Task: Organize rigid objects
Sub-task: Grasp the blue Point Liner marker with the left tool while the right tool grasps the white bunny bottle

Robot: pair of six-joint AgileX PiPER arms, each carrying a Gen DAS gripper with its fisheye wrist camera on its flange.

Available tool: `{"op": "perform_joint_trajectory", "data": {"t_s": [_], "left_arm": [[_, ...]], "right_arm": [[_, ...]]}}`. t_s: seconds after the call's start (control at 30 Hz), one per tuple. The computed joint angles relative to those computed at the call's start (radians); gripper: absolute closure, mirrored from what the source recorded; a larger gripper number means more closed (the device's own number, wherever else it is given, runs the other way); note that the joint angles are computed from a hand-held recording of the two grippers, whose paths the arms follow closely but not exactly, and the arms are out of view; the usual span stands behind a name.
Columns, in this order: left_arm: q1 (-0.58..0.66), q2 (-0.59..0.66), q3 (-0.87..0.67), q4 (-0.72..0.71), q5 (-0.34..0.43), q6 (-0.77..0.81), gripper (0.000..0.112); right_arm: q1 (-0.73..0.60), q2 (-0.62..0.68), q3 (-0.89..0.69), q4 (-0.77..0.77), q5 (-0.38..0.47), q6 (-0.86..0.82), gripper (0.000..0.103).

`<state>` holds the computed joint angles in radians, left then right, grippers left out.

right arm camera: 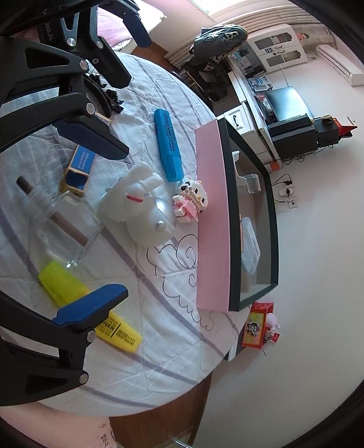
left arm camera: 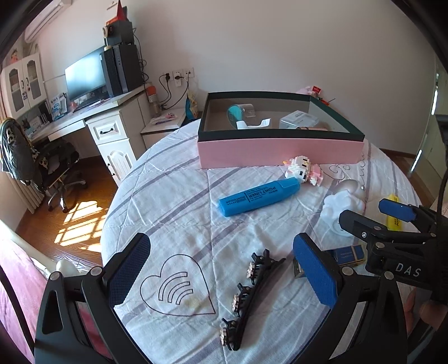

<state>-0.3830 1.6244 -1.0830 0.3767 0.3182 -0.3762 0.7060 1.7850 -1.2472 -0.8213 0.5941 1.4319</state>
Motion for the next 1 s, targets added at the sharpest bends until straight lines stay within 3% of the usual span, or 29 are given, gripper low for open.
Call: {"op": "perform_joint_trajectory", "data": {"t_s": [0.13,0.27,0.33,0.53,0.67,0.8,0.83,0.9,0.93,1.0], "left_arm": [[0.019,0.053,-0.051,-0.047,0.013,0.06,0.009],[0.027,0.114,-0.12,-0.114,0.028,0.138,0.009],[0.027,0.153,-0.164,-0.147,0.04,0.178,0.009],[0.004,0.281,-0.321,-0.17,0.116,0.266,0.009],[-0.021,0.367,-0.466,-0.172,0.232,0.33,0.009],[-0.038,0.441,-0.579,-0.171,0.29,0.365,0.009],[-0.038,0.447,-0.589,-0.19,0.288,0.382,0.015],[-0.024,0.448,-0.594,-0.312,0.288,0.492,0.037],[-0.014,0.442,-0.59,-0.398,0.29,0.57,0.056],[-0.017,0.428,-0.562,-0.449,0.265,0.636,0.07]], "right_arm": [[-0.056,0.07,-0.095,0.178,-0.013,-0.184,0.011],[-0.082,0.094,-0.113,0.226,-0.055,-0.269,0.014],[-0.093,0.081,-0.09,0.231,-0.093,-0.281,0.029],[-0.108,0.054,-0.067,0.165,-0.057,-0.244,0.029],[-0.132,0.036,-0.05,0.165,-0.057,-0.243,0.029],[-0.154,0.032,-0.038,0.183,-0.081,-0.255,0.028],[-0.157,0.034,-0.039,0.193,-0.083,-0.266,0.028],[-0.159,0.034,-0.035,0.186,-0.089,-0.26,0.028],[-0.161,0.035,-0.035,0.19,-0.091,-0.265,0.028],[-0.164,0.035,-0.034,0.192,-0.095,-0.268,0.028]]}}
